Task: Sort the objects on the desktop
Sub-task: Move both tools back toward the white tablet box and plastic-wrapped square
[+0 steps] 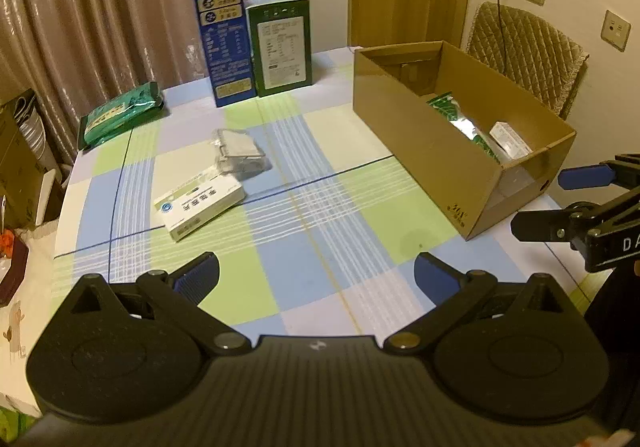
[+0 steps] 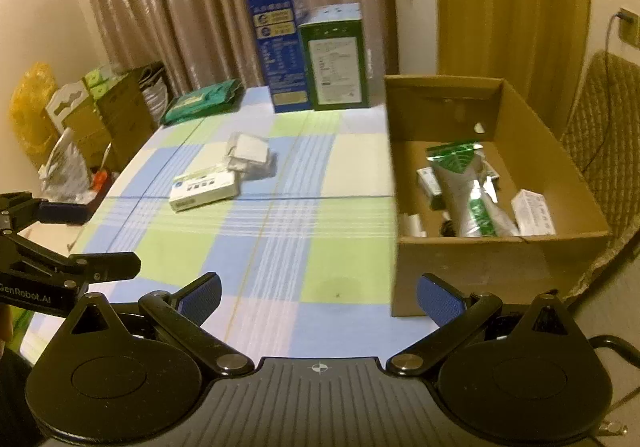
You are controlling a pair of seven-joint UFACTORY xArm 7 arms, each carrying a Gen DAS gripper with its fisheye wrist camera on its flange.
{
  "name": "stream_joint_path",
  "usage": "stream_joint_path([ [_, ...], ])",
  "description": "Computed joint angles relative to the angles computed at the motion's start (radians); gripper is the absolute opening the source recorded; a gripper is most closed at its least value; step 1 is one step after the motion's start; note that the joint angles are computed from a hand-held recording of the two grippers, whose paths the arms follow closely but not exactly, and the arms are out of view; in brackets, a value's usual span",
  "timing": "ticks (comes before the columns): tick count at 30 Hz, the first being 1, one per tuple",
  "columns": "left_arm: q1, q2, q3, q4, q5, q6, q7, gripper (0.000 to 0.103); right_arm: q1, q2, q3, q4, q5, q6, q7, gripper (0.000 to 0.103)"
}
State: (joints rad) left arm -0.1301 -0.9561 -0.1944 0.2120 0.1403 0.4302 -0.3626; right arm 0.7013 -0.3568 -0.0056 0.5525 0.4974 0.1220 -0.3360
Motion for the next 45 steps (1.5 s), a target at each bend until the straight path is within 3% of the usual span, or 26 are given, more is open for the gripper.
stream_joint_path([
  [10,0.025,-0.074,0.089,-0.063,-0.013,0.020,0.097,0.102,-0.001,0.064,0.050,0.039,-0.024,0.001,0.013,0.101],
  [24,0.120,-0.033,0.198,-0.085,-0.040,-0.023,0.349,0.102,-0.019,0.191,0.116,0.134,0.032,0.002,-0.069,0.101],
  [35,0.119,0.149,0.349,-0.038,-0.130,-0.176,0.634,0.102,-0.085,0.338,0.207,0.266,0.094,-0.008,-0.218,0.101],
  [40,0.115,0.265,0.389,0.010,-0.166,-0.230,0.754,0.102,-0.143,0.431,0.262,0.354,0.048,-0.015,-0.200,0.101],
  [45,0.055,0.377,0.467,0.067,-0.229,-0.274,0.896,0.102,-0.192,0.517,0.306,0.441,-0.026,-0.005,-0.162,0.101],
])
